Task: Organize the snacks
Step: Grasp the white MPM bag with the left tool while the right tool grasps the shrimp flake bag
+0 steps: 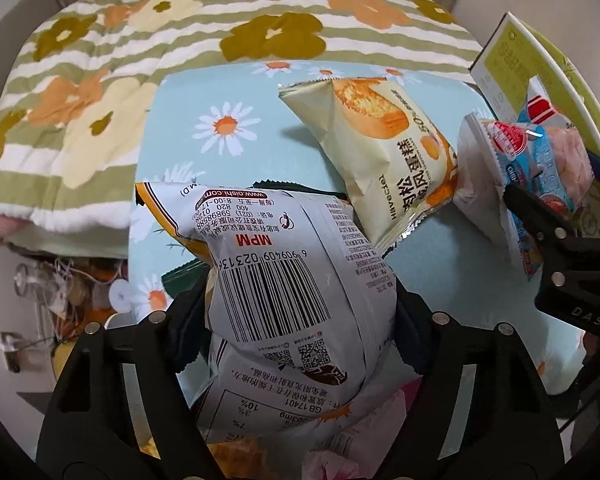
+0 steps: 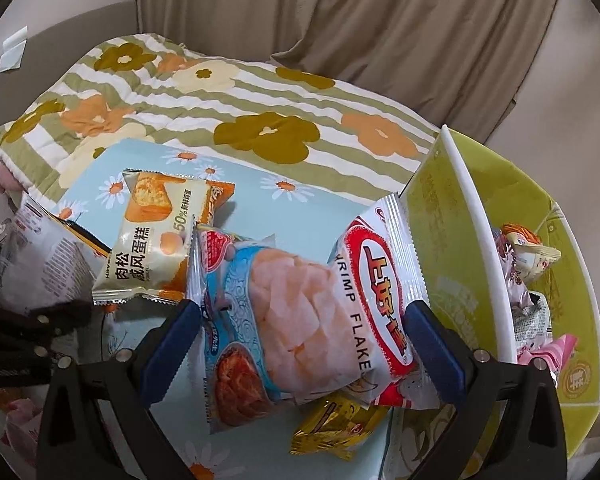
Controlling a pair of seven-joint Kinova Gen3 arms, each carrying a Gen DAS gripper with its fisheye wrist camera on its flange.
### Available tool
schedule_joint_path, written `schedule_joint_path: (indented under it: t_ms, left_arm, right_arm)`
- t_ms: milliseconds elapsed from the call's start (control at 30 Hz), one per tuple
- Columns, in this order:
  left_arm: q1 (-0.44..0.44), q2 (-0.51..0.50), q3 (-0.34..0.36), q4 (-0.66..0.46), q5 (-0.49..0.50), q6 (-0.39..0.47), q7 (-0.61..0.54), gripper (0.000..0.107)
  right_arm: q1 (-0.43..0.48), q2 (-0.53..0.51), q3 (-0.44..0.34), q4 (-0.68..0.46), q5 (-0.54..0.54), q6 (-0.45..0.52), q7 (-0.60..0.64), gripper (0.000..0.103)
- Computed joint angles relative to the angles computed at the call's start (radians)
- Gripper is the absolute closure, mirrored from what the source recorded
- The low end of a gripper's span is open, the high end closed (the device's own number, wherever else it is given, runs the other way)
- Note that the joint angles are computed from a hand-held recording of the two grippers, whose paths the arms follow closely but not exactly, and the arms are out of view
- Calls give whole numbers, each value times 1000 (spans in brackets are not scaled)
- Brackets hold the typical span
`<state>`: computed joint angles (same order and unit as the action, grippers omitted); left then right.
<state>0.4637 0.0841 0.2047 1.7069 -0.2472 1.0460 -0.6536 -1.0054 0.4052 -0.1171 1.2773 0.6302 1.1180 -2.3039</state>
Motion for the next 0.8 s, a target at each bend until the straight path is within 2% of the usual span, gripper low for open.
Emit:
schedule_joint_path:
  t_ms: [467,533,633,800]
  left_arm:
    - [7,-55,27,-13,-38,58,96,33]
    - [6,-61,30,-11,-41,61,104,33]
    - [6,-68,37,-9,-46,69,124,33]
    - [4,-80,44,-5,-51,75,141,33]
  right_arm:
    - [-9,3,-1,34,26,-49,57,2]
    - [-6,-8,-1,49,25,-65,49,9]
    - [-8,-21,-1,63,43,-80,39,28]
    - [7,-39,-9,76,39,-105,34,37]
